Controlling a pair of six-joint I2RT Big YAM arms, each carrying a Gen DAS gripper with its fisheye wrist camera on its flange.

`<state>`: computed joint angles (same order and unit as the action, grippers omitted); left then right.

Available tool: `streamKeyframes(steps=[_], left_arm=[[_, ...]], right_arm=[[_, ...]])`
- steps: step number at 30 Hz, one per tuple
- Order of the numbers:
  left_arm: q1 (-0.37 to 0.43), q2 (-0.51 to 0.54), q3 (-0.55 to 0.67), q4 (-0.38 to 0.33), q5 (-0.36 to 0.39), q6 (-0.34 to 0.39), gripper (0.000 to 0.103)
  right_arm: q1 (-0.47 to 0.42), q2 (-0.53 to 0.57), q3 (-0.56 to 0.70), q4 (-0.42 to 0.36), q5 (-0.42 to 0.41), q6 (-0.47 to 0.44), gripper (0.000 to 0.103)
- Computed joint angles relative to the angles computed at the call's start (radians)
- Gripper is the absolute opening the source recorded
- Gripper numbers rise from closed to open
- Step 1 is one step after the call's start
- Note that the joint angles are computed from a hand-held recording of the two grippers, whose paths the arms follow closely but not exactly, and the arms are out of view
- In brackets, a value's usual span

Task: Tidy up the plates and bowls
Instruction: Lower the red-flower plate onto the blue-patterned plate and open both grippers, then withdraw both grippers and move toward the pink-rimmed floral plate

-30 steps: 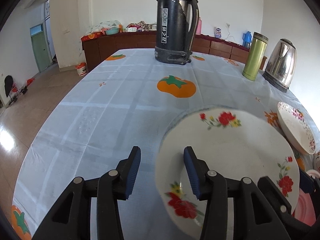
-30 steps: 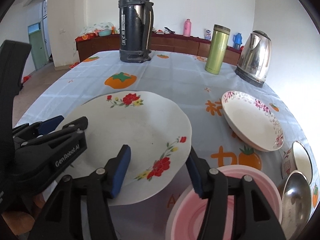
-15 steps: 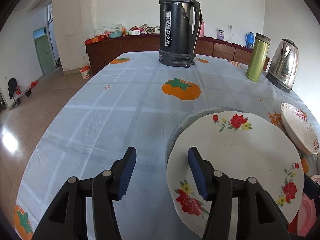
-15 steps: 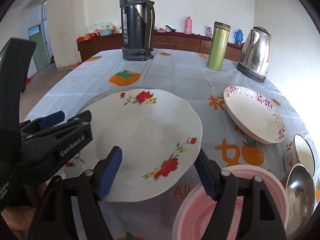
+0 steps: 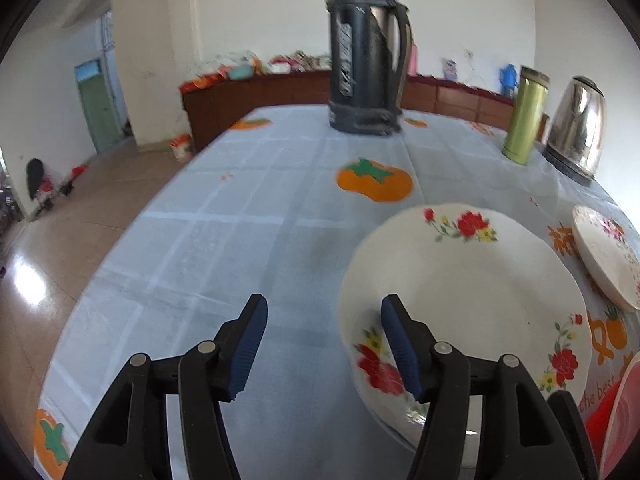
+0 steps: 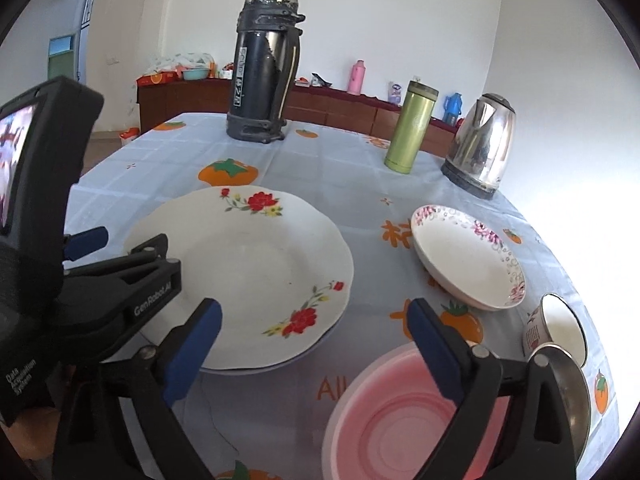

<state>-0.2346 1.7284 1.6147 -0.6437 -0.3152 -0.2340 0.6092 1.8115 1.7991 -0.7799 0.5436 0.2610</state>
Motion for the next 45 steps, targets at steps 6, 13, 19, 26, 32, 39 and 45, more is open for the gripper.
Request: streamKeyframes(steps=[6,13,19,26,32,39,45], left_arm=[[0.025,-0.058,-0.058,0.086,-0.034,-0.057,0.062],[0.023,-0.029,-0.025,0.032,0.002,-0.054,0.062],[0.006,-0.046,-0.036,0.039,-0.019,-0.023,0.062],[-0.021,-0.087,-0.077,0.037,-0.065,-0.026,0.062],[-0.067,-0.141,-0.128,0.036,-0.101,-0.023,0.062],[-0.135,-0.226,-0.198,0.042,-0.157,-0.028,0.062],[-0.188,-0.283,-0.238,0.032,-0.184,-0.04,0.062]], right_arm=[[-0.001,-0.048,-0.049,0.077,-0.016,0.008,0.095],[-0.011,-0.07,-0.07,0.112,-0.043,0.032,0.095],[-0.025,-0.079,-0.07,0.096,-0.08,0.064,0.095],[-0.034,-0.125,-0.123,0.147,-0.119,0.082,0.095],[-0.041,-0.197,-0.211,0.167,-0.134,0.11,0.095],[-0.031,-0.31,-0.324,0.188,-0.095,0.109,0.095],[-0.02,-0.402,-0.411,0.196,-0.067,0.123,0.095]])
